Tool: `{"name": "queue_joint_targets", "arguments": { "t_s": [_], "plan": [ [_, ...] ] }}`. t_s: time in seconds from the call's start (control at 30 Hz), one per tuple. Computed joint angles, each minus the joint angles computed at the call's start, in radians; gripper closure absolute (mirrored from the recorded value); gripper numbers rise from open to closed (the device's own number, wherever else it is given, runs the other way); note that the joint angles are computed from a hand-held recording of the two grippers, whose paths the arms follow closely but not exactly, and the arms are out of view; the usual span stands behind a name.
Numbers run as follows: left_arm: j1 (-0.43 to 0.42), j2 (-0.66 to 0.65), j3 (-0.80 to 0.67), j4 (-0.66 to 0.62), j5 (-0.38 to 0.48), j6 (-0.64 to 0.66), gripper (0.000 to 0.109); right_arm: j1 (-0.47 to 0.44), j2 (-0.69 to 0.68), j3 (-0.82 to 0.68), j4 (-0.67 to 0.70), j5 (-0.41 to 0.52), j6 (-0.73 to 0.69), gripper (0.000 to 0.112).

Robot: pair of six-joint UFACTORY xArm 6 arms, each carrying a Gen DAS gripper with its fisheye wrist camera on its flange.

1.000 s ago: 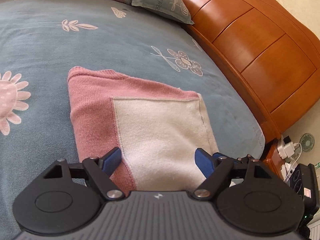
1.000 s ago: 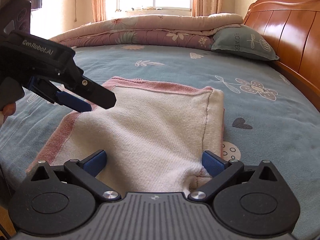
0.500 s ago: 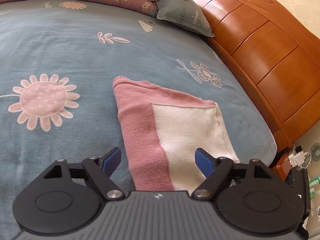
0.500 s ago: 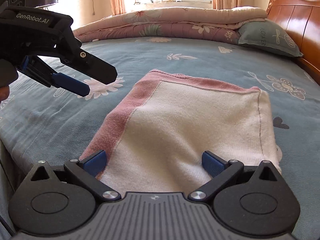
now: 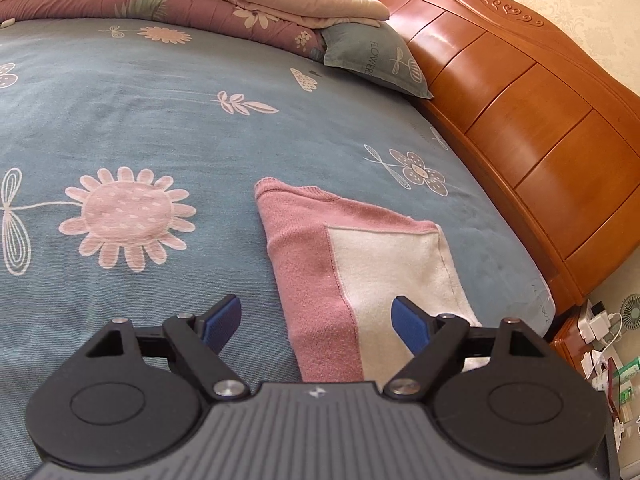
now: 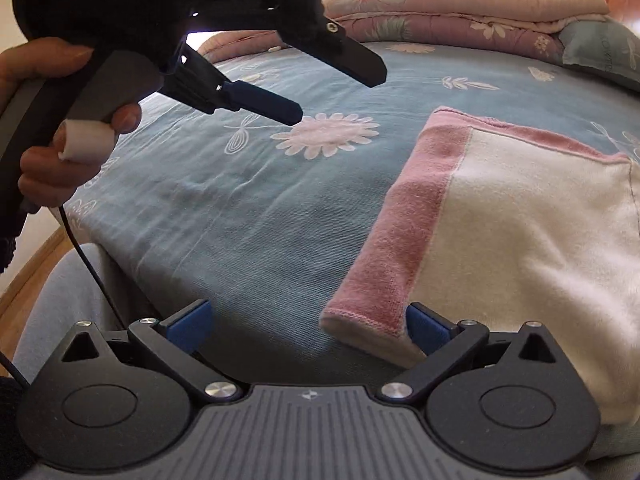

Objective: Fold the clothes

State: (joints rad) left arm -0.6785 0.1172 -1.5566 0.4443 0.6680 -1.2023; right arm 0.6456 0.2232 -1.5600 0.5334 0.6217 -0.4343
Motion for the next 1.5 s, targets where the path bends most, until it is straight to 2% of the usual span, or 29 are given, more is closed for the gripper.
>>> {"name": "queue_joint_targets", "arguments": {
  "t_s": [0.07, 0.13, 0.17, 0.23, 0.3, 0.4, 0.5, 0.6, 0.67, 0.73, 0.83, 0.9, 1.0, 1.1, 1.2, 1.23, 1.4, 1.5],
  "plan": [
    [0.002, -0.014, 0.016, 0.01, -0.006, -0.009, 0.026, -0.005, 0.0, -0.018, 0.009, 0.016, -0.012, 0.009],
    [0.005, -0.022, 0.029, 0.006, -0.018, -0.007, 0.026, -0.015, -0.017, 0.001, 0.01, -0.039, 0.006, 0.009],
    [0.006, -0.025, 0.036, 0.001, -0.025, -0.003, 0.026, -0.019, -0.03, 0.023, -0.036, -0.097, 0.045, 0.009],
    [0.006, -0.027, 0.046, -0.008, -0.035, 0.002, 0.025, -0.036, -0.04, 0.054, -0.227, -0.181, 0.216, 0.009],
    [0.005, -0.029, 0.054, -0.015, -0.039, 0.005, 0.025, -0.071, -0.026, 0.043, -0.413, -0.14, 0.401, 0.009],
    [0.005, -0.035, 0.07, -0.025, -0.047, 0.01, 0.025, -0.111, -0.035, 0.055, -0.547, -0.061, 0.563, 0.009],
    [0.005, -0.029, 0.067, -0.034, -0.044, 0.011, 0.025, -0.114, -0.093, 0.122, -0.456, -0.128, 0.53, 0.009],
    [0.001, -0.007, 0.041, -0.056, -0.032, 0.037, 0.025, -0.092, -0.085, 0.113, -0.392, -0.171, 0.452, 0.009],
    [-0.006, 0.006, 0.022, -0.072, -0.022, 0.069, 0.025, -0.084, -0.047, 0.069, -0.374, -0.136, 0.424, 0.009],
    [-0.013, 0.006, 0.016, -0.076, -0.013, 0.091, 0.025, -0.091, -0.018, 0.031, -0.457, -0.061, 0.501, 0.009],
    [-0.012, 0.005, 0.01, -0.086, -0.001, 0.112, 0.025, -0.106, -0.041, 0.061, -0.42, -0.074, 0.496, 0.009],
    [-0.007, 0.02, -0.013, -0.097, 0.008, 0.126, 0.025, -0.111, -0.067, 0.079, -0.353, -0.133, 0.427, 0.009],
    [-0.002, 0.068, -0.074, -0.119, 0.01, 0.159, 0.025, -0.115, -0.044, 0.041, -0.408, -0.212, 0.388, 0.009],
    [-0.003, 0.125, -0.144, -0.174, -0.009, 0.232, 0.025, -0.132, 0.045, -0.071, -0.519, -0.167, 0.435, 0.009],
    [-0.006, 0.166, -0.202, -0.211, 0.015, 0.288, 0.025, -0.151, 0.126, -0.164, -0.52, -0.072, 0.44, 0.009],
    [-0.005, 0.173, -0.21, -0.222, 0.018, 0.3, 0.025, -0.156, 0.129, -0.154, -0.52, -0.075, 0.449, 0.009],
    [0.015, 0.228, -0.271, -0.309, -0.004, 0.372, 0.025, -0.163, 0.089, -0.036, -0.465, -0.206, 0.402, 0.009],
    [0.029, 0.321, -0.398, -0.406, -0.007, 0.477, 0.025, -0.164, 0.083, -0.014, -0.447, -0.238, 0.384, 0.009]
  ]
}}
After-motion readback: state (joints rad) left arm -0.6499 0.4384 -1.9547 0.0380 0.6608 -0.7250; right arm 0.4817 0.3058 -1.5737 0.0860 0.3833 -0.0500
